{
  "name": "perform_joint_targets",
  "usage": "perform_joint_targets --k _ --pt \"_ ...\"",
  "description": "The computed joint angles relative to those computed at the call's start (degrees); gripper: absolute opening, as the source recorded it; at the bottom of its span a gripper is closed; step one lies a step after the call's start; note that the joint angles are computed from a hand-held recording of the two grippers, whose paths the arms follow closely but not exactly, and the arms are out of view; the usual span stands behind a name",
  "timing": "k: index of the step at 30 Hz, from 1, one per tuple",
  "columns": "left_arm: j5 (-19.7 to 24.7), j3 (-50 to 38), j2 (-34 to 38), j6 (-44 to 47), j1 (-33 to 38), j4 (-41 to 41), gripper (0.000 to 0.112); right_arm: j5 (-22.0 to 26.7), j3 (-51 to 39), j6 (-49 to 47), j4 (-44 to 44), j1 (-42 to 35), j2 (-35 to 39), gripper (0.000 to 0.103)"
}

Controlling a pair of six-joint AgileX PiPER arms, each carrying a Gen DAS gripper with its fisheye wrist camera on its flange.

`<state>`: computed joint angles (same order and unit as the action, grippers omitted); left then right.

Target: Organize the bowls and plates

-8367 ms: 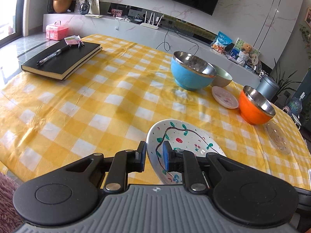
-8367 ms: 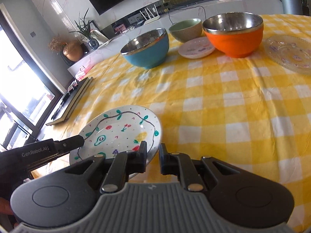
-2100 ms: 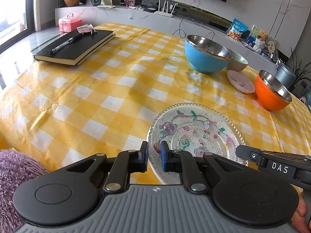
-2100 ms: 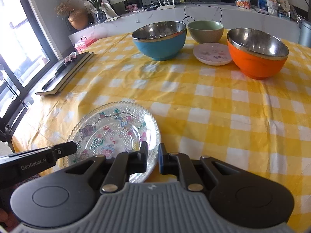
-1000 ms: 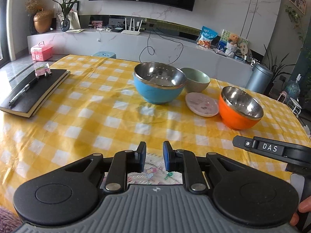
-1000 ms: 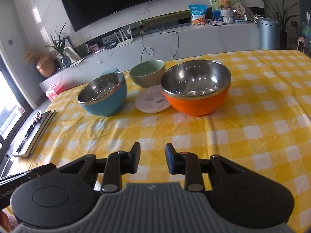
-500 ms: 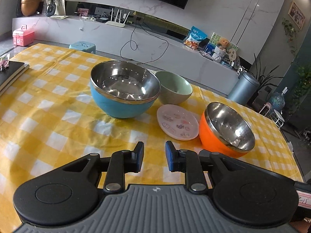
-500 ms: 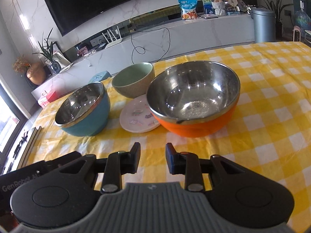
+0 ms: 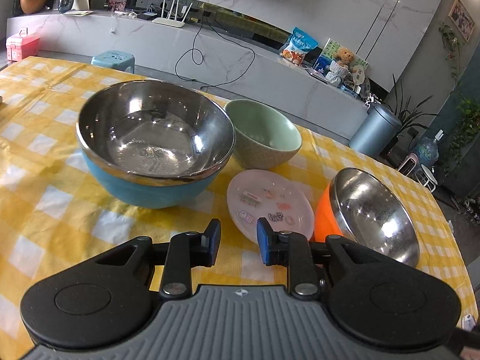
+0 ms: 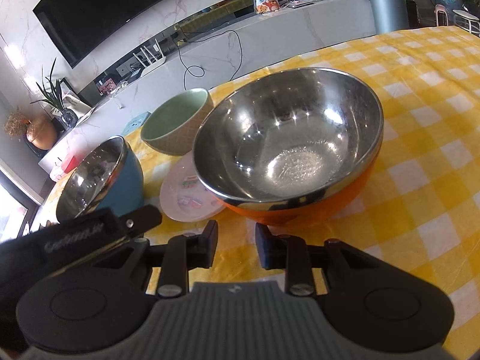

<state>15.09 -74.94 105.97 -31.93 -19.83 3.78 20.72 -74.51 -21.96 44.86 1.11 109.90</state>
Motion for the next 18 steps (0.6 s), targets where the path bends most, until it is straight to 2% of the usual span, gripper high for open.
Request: perform_joint_targets --k 5,6,7,13,15,18 --pt "1.21 -3.17 3.03 1.73 0.19 -2.14 0.029 -0.17 -0.01 -2.55 2.88 -0.36 0.44 0.027" --pt "1.49 -3.57 3.41 1.54 0.06 -1.73 0.026 -0.26 -0.06 -2.12 2.46 -0.21 0.41 0.027" --pt "1.93 -3.96 3.73 1.09 -0.12 -0.97 0.019 -0.46 0.04 -2.14 2.33 -0.09 0.35 0.027" --pt "3.53 -3.71 2.94 -5.62 -1.24 6.42 0.01 -0.98 1.14 -5.45 6.1 -0.3 -0.02 0.027" --pt "3.76 -2.67 1.67 -3.46 -0.87 4.66 0.008 -1.06 1.36 -5.96 7.17 -0.46 -0.08 0.027" --pt "6.35 -1.82 -0.1 -0.33 -0.24 2.68 0.005 -1.87 1.88 -5.19 6.46 -0.06 -0.48 0.028"
